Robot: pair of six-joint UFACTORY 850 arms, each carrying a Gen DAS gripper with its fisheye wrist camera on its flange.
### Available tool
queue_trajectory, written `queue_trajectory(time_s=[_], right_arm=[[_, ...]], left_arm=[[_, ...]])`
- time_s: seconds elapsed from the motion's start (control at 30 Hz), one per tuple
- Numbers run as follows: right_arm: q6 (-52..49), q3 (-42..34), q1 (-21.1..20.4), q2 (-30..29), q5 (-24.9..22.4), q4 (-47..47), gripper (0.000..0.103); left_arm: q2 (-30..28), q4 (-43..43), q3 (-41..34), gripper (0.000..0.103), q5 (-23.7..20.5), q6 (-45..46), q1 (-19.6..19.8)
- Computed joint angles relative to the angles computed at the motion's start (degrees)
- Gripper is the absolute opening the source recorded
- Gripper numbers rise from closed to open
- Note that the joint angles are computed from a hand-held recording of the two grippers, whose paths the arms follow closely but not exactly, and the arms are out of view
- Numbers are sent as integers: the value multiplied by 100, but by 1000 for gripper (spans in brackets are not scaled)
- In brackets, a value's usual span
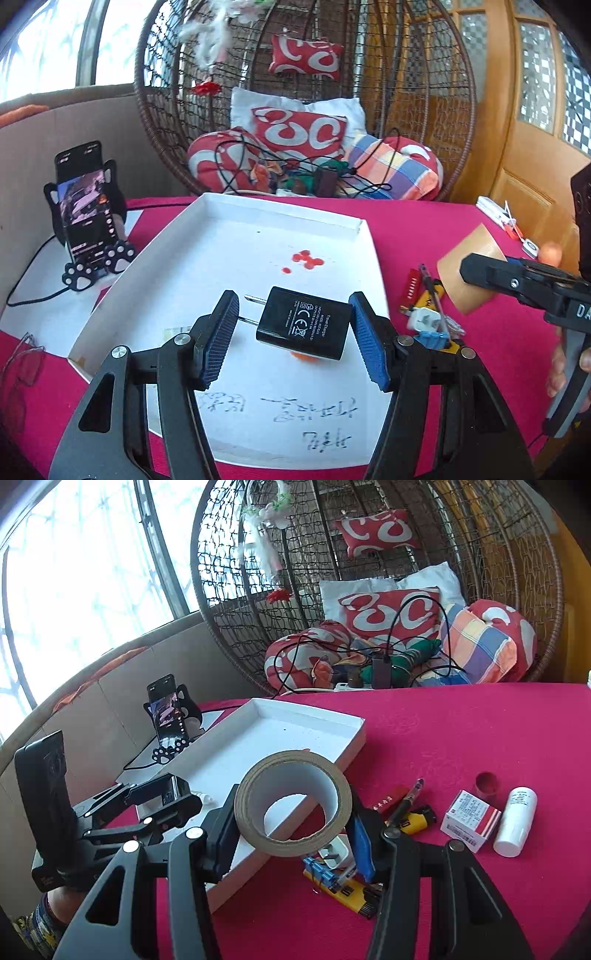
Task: Organize rigid objects
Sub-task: 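Lower the charger into the white tray with the left gripper while the right releases the tape there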
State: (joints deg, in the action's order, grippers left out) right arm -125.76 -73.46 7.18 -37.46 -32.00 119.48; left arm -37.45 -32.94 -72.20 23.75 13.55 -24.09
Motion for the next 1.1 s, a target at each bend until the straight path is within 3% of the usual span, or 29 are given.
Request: queue_trajectory(time_s=[0.47, 0.57, 0.6, 0.7, 0.77, 0.83, 0.93, 1.1], right_arm=[[500, -853, 799, -664, 579, -969, 52], [51, -807, 847, -681, 687, -553, 55], [-286, -731, 858, -644, 756, -210, 55], [-1078, -489, 804, -515, 679, 599, 85], [-1321, -316, 726, -409, 441, 910, 94], [-1599, -92, 626, -279, 152, 1259, 103], [-1983, 212, 475, -96, -262, 1761, 103], [-2283, 514, 260, 92, -558, 2323, 103]], left_arm=[[-66, -394, 178, 62, -10, -455, 390], [-81, -802, 172, 67, 14, -203, 389], [-87, -848, 176, 79, 36, -211, 392], [-42, -765, 292, 96, 254, -497, 361], [-21, -784, 328, 103, 329, -531, 332], [3, -805, 364, 103, 420, -514, 292], [29, -727, 376, 103, 448, -530, 243], [85, -650, 435, 103, 564, -577, 134]])
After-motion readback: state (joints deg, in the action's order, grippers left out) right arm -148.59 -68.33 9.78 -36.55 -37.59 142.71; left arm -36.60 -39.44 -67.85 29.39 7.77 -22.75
